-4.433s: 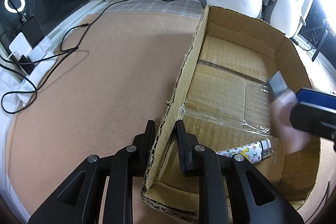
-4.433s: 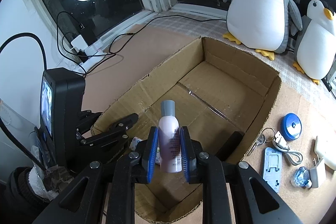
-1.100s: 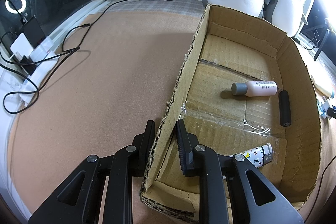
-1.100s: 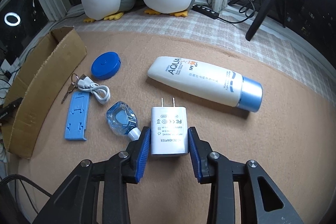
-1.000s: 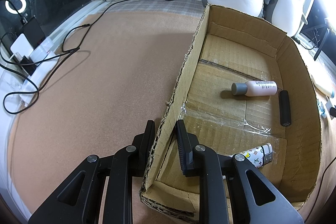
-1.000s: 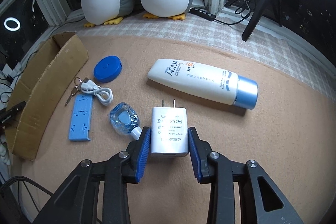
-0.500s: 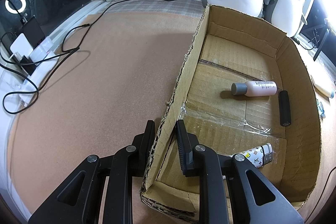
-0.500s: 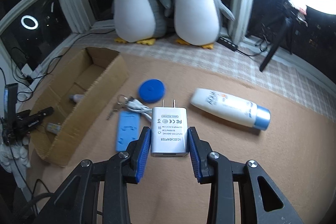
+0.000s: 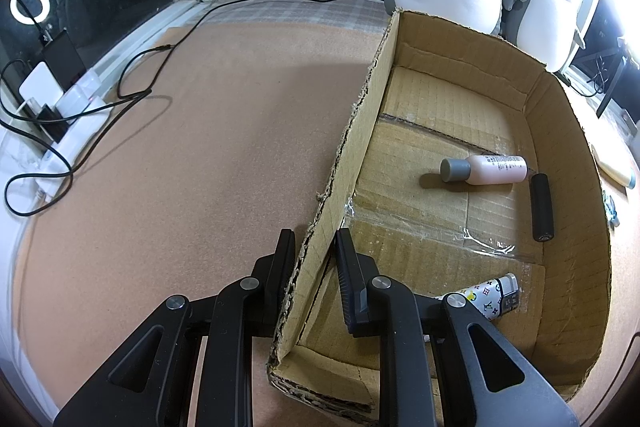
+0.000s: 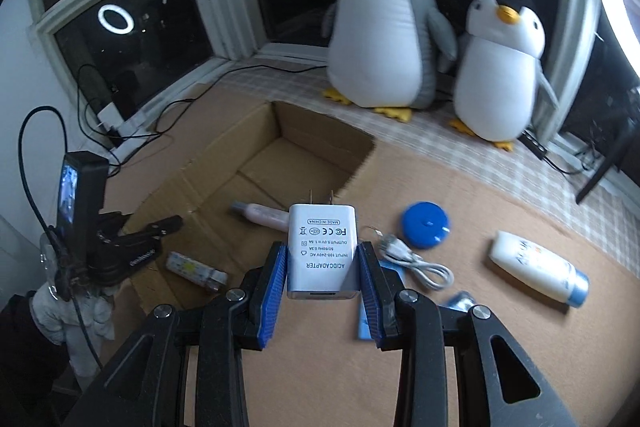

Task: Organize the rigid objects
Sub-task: 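Carry the white charger into the box and open the right gripper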

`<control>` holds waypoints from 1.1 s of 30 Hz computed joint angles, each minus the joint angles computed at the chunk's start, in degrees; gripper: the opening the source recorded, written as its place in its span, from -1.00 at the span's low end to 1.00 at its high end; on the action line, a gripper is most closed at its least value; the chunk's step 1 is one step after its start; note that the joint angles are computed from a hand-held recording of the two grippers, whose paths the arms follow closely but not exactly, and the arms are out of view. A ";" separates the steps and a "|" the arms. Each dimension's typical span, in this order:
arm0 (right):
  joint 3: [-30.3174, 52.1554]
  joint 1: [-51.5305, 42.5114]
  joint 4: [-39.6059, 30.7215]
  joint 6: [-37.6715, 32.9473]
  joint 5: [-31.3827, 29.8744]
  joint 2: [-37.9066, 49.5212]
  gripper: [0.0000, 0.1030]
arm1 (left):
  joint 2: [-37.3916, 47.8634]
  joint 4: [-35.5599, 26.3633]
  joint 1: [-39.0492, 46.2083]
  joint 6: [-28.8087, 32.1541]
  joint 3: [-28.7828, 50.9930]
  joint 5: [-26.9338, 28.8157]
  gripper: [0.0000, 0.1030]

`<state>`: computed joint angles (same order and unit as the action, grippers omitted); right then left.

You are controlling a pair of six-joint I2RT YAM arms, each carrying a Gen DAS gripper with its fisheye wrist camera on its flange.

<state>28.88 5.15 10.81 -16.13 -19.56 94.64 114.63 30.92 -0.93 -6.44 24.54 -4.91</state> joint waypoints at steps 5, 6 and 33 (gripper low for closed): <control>-0.34 6.76 2.24 2.32 3.02 0.40 -0.38 | 0.01 -0.01 0.03 0.01 0.01 0.02 -0.63; -0.30 8.22 2.82 2.77 3.75 0.79 -0.38 | 0.02 -0.01 0.09 0.05 0.02 0.05 -0.63; 6.07 19.19 5.58 7.04 8.56 12.07 -0.38 | 0.03 0.12 0.24 -0.02 -0.01 0.28 -0.63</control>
